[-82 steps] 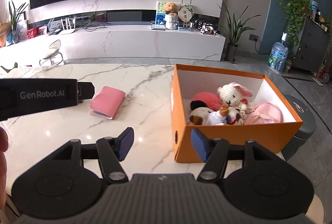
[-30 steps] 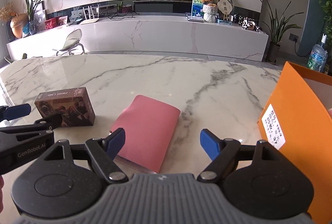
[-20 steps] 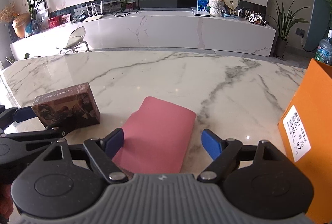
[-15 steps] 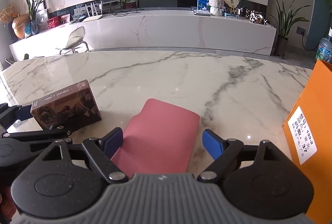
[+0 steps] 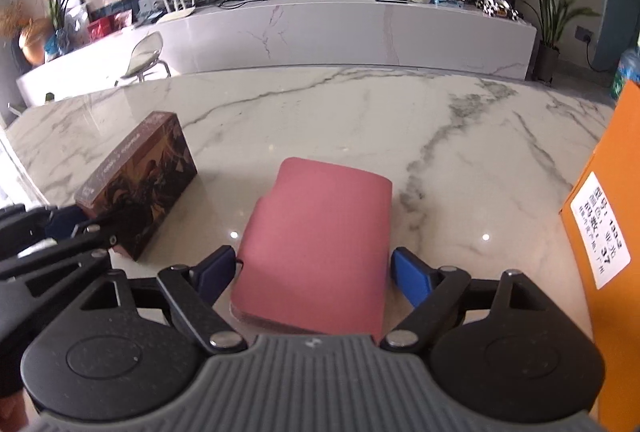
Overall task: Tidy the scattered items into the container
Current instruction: 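Grasp the photo-card box with the left tool while the right tool grasps the pink wallet, then lift the photo-card box and pink wallet and carry both over the orange box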
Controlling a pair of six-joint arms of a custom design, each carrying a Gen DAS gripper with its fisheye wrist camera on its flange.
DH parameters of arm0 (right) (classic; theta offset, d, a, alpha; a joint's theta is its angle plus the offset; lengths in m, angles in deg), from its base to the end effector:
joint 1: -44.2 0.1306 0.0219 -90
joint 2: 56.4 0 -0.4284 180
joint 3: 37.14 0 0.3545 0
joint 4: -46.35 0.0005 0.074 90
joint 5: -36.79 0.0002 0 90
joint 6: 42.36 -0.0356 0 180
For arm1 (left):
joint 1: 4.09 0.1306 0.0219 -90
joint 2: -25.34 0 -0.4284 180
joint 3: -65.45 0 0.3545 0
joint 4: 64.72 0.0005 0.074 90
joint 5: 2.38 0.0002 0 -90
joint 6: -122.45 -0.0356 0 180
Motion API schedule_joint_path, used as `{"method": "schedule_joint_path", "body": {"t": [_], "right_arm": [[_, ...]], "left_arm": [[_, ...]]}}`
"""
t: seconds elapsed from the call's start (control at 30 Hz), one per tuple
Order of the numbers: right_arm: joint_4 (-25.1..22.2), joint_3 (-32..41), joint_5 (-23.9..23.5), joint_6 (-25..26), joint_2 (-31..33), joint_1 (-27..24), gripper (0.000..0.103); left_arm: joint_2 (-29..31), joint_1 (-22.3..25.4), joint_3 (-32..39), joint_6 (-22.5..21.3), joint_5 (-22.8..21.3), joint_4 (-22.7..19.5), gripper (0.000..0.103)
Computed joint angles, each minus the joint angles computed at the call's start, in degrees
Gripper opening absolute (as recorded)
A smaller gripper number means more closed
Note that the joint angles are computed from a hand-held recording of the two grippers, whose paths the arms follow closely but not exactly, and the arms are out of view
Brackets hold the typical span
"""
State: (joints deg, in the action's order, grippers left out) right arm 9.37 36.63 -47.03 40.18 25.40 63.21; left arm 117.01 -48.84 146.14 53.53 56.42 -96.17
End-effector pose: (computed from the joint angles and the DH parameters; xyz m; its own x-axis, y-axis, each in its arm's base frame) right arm 0.3692 0.1226 0.4276 -0.6957 -0.1032 -0.7109 -0.1629 0.9865 0.0163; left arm 0.3389 -0.3107 0.4207 -0.5660 0.1279 -0.8144 0.1362 0.9888 0.0606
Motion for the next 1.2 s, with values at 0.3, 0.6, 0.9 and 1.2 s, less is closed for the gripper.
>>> {"method": "schedule_joint_path", "body": {"t": [0.3, 0.6, 0.9, 1.2], "right_arm": [[-4.3, -2.0, 0.1, 1.1, -4.3, 0.2, 0.082], [-12.0, -3.9, -0.3, 0.4, -10.5, -0.3, 0.081], [-16.3, -5.0, 0.5, -0.3, -17.5, 0.5, 0.08], [-18.6, -3.7, 2.0, -0.7, -23.6, 1.0, 0.08]], "left_arm": [[-1.0, -4.0, 1.4, 3.0, -2.0, -6.9, 0.026], [-2.1, -8.7, 3.2, 9.5, -2.8, -14.0, 0.026], [-4.2, -14.1, 4.8, 12.4, -7.2, -17.3, 0.026], [-5.5, -19.2, 7.6, 14.2, -12.8, -20.8, 0.026]]}}
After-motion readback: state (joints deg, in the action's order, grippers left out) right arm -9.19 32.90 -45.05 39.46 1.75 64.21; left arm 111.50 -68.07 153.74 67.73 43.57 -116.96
